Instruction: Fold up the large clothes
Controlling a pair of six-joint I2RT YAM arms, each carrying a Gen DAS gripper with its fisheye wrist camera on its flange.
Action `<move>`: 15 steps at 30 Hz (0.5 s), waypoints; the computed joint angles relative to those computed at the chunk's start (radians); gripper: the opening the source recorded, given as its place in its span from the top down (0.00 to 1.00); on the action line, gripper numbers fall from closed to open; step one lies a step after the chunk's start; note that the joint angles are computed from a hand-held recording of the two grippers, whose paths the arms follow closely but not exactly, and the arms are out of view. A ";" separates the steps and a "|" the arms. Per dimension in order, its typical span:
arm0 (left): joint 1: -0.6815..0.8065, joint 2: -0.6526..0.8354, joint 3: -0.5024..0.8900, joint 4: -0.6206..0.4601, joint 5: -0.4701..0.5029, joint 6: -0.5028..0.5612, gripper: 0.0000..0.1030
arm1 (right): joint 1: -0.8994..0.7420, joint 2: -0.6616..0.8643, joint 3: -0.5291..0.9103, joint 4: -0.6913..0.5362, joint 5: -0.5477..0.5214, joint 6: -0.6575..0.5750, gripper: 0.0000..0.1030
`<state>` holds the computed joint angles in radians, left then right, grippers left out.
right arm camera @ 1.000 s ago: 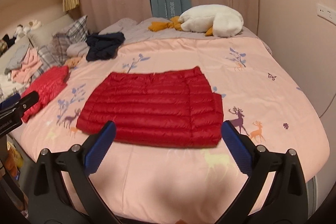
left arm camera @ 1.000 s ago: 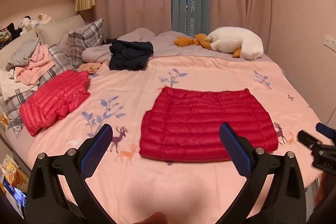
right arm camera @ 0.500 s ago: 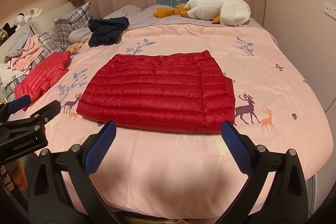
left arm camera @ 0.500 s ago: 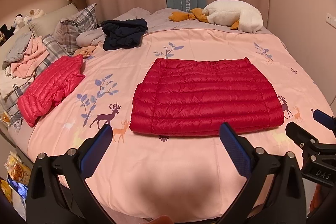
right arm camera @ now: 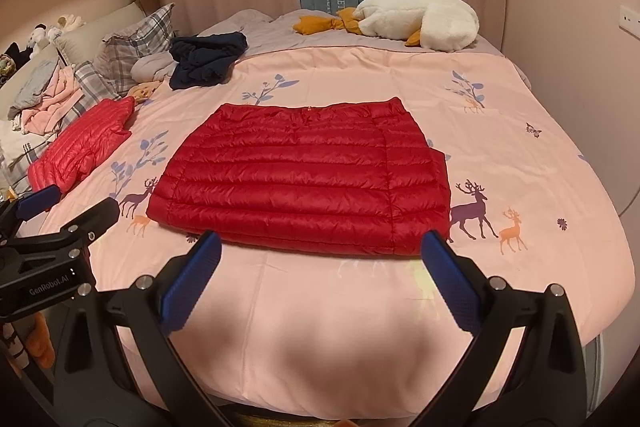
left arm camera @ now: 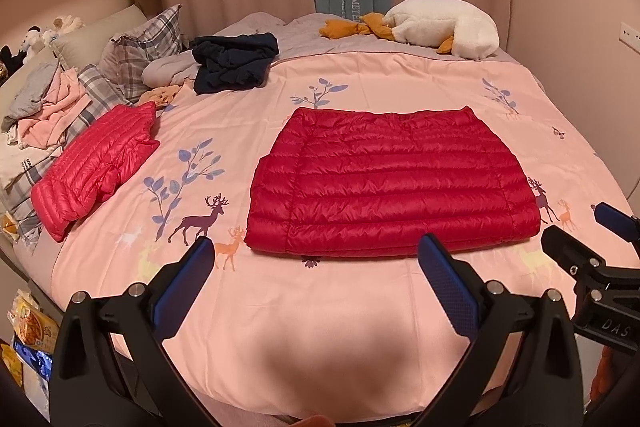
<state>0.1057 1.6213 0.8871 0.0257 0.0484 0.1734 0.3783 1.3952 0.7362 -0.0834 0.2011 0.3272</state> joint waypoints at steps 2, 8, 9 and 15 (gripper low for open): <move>-0.001 0.001 0.000 0.001 0.000 0.000 0.01 | 0.000 0.001 0.001 0.000 -0.001 0.000 0.02; -0.001 0.005 0.002 0.000 0.000 0.002 0.01 | 0.000 0.007 0.007 -0.003 -0.001 -0.001 0.02; 0.000 0.004 0.003 -0.001 0.003 0.000 0.01 | 0.000 0.007 0.007 -0.003 -0.001 -0.001 0.02; 0.001 0.006 -0.005 0.014 0.002 0.001 0.01 | 0.002 0.011 0.010 -0.004 0.000 0.001 0.02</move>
